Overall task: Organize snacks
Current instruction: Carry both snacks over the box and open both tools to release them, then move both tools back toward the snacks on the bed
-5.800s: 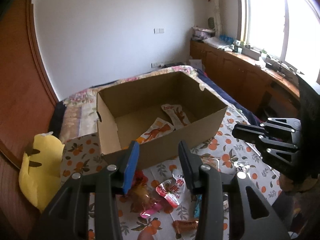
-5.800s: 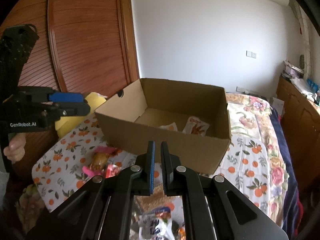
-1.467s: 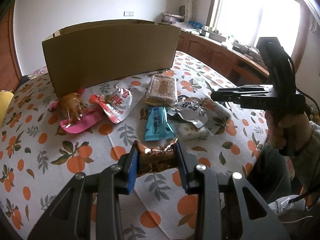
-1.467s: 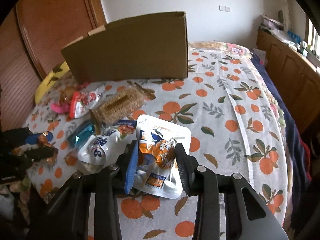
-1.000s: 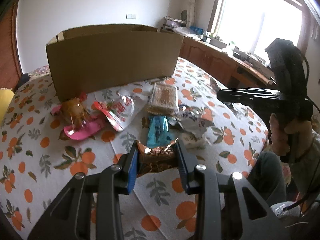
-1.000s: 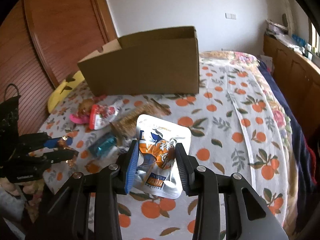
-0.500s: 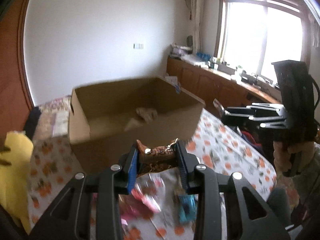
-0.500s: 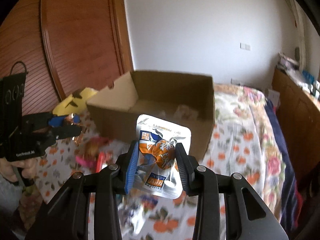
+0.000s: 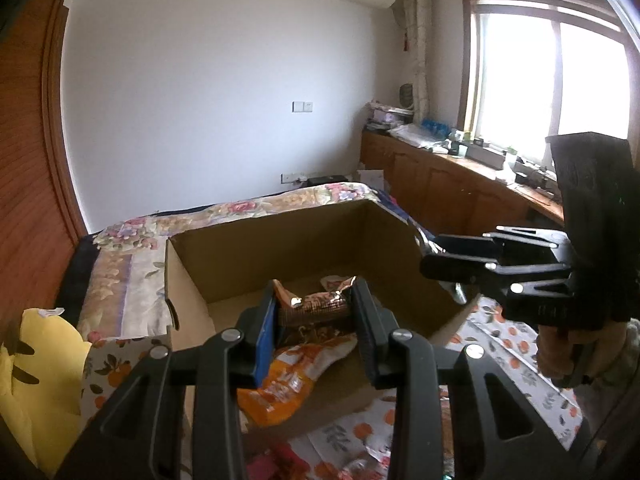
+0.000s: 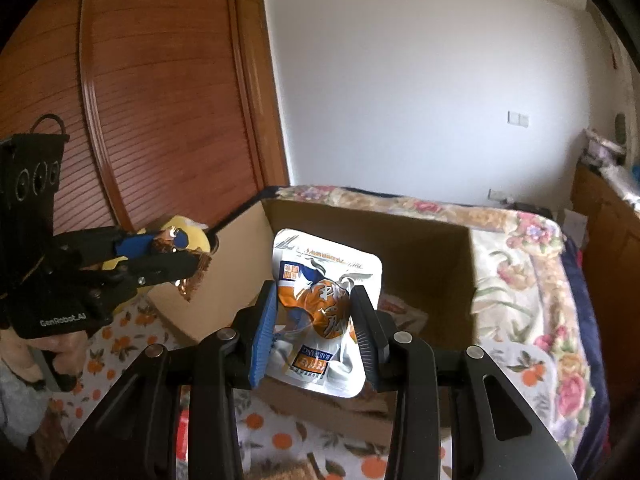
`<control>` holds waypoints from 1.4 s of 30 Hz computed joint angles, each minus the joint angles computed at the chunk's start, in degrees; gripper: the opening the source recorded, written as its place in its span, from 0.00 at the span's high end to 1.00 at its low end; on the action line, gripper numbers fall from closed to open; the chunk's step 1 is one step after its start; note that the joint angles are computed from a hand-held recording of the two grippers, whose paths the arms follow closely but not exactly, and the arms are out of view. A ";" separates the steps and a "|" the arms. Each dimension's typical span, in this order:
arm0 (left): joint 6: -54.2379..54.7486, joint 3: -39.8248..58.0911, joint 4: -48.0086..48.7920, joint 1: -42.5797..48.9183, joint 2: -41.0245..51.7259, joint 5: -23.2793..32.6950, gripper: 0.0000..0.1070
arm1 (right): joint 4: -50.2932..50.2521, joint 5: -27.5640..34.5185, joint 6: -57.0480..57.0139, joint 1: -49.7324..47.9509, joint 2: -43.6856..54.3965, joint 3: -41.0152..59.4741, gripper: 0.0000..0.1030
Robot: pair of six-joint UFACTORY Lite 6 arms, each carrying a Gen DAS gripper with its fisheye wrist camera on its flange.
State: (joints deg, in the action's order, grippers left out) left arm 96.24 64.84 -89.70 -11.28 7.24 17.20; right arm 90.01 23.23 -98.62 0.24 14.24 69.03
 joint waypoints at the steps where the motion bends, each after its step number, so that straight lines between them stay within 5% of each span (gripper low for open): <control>1: 0.70 1.05 -0.71 0.15 1.38 0.01 0.68 | 0.79 -0.12 -0.95 0.17 1.34 0.72 0.64; 10: 4.47 6.57 -3.97 1.06 10.07 -0.15 0.68 | 9.21 -0.65 -9.23 0.34 8.92 3.78 0.64; 26: 1.32 4.74 -1.56 -2.24 10.66 -4.97 0.64 | 3.43 -2.87 -2.87 2.05 14.38 8.69 0.63; 42: 4.40 -1.25 -4.98 -0.70 4.59 -3.46 0.51 | 7.76 -3.99 -6.70 2.76 6.92 1.09 0.55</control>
State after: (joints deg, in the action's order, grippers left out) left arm 100.64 63.60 -94.68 -11.98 11.83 13.74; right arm 97.77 19.24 -105.33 3.00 21.16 70.11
